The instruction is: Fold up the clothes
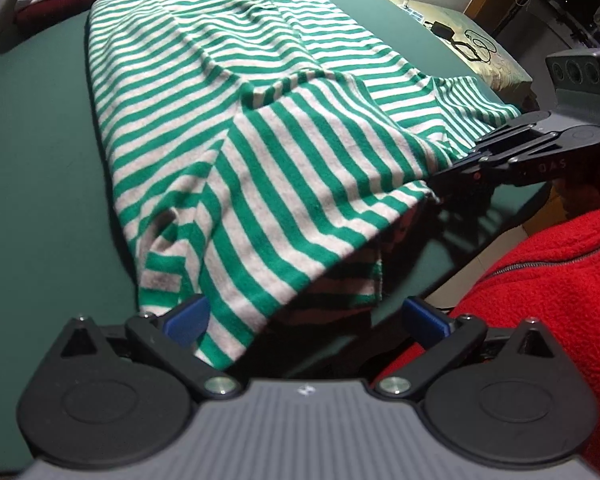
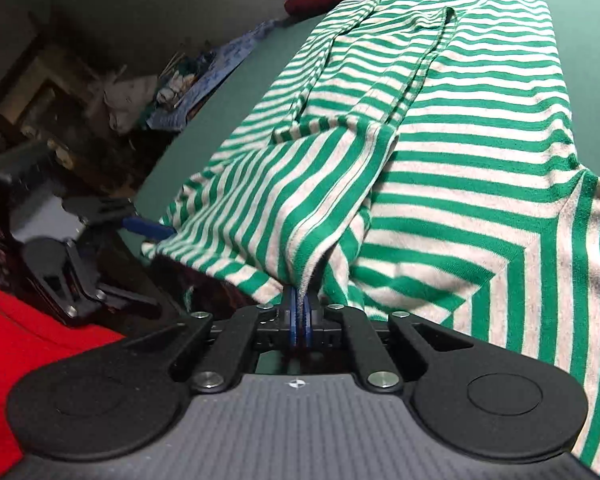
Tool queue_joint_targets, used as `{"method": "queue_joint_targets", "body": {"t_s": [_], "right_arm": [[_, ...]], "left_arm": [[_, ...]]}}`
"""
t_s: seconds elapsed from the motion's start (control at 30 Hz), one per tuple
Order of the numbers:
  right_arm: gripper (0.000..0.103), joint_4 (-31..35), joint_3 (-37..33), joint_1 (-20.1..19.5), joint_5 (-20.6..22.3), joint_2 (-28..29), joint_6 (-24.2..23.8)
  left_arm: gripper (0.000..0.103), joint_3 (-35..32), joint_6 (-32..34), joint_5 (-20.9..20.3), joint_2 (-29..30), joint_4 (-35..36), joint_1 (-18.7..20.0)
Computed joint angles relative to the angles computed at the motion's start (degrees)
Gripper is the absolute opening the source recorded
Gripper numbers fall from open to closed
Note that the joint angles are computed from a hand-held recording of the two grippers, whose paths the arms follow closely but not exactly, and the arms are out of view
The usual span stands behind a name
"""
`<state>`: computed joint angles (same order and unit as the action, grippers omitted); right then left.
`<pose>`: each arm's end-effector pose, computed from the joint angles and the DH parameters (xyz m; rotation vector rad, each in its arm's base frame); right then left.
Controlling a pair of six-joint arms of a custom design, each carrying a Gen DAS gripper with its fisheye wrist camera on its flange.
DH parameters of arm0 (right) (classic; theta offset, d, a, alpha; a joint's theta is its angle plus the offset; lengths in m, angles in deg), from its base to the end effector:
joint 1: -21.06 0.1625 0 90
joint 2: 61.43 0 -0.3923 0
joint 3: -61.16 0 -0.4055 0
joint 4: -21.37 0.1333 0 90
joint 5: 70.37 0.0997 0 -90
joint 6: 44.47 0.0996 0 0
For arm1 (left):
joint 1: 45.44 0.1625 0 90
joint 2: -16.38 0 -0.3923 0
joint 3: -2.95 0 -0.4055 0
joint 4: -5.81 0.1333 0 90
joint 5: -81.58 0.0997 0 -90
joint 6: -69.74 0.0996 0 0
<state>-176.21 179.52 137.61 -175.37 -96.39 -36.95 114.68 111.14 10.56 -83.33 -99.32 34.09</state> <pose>0.3190 -0.3978 -0.0625 0.4032 -2.9057 0.7137 0.0839 -0.4580 0.3761 1.2164 2.5304 0.0517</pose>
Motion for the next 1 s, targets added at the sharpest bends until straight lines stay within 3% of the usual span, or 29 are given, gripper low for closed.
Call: {"method": "queue_joint_targets", "body": {"t_s": [0.2, 0.37, 0.43, 0.6, 0.73, 0.87, 0.93, 1.0], "right_arm": [[0.003, -3.72, 2.5, -0.15, 0.94, -1.84, -0.19], [0.004, 6.8, 0.72, 0.86, -1.57, -3.37, -2.85], [0.008, 9.3, 0.18, 1.63, -4.24, -4.59, -3.81], [0.017, -0.86, -1.46, 2.21, -5.78, -3.35, -8.51], [0.028, -7.15, -9.22, 2.8, -10.45, 4.85, -13.52], [0.03, -6.72, -15.37, 1.85, -14.26, 10.29, -17.36], [0.03, -6.32, -15.68, 1.34, -16.87, 10.87, -18.37], [0.029, -9.12, -13.27, 0.29, -15.3, 10.0, -20.05]], "left_arm": [[0.102, -1.51, -0.43, -0.36, -1.05, 2.42, -0.79], [0.102, -2.28, 0.97, -4.6, -0.69, -3.65, -1.49], [0.102, -1.86, 0.52, -4.27, 0.89, -5.5, -1.46], [0.102, 2.39, 0.64, -0.01, 2.53, -8.35, -0.39], [0.102, 4.04, 0.45, -2.24, -0.06, -7.72, -0.66], [0.102, 4.01, -3.02, -4.64, -1.42, -5.45, -0.47], [0.102, 4.06, -5.03, -5.71, -2.25, -3.92, -0.12], [0.102, 4.1, -6.92, -5.87, -3.1, -3.39, 0.48]]}}
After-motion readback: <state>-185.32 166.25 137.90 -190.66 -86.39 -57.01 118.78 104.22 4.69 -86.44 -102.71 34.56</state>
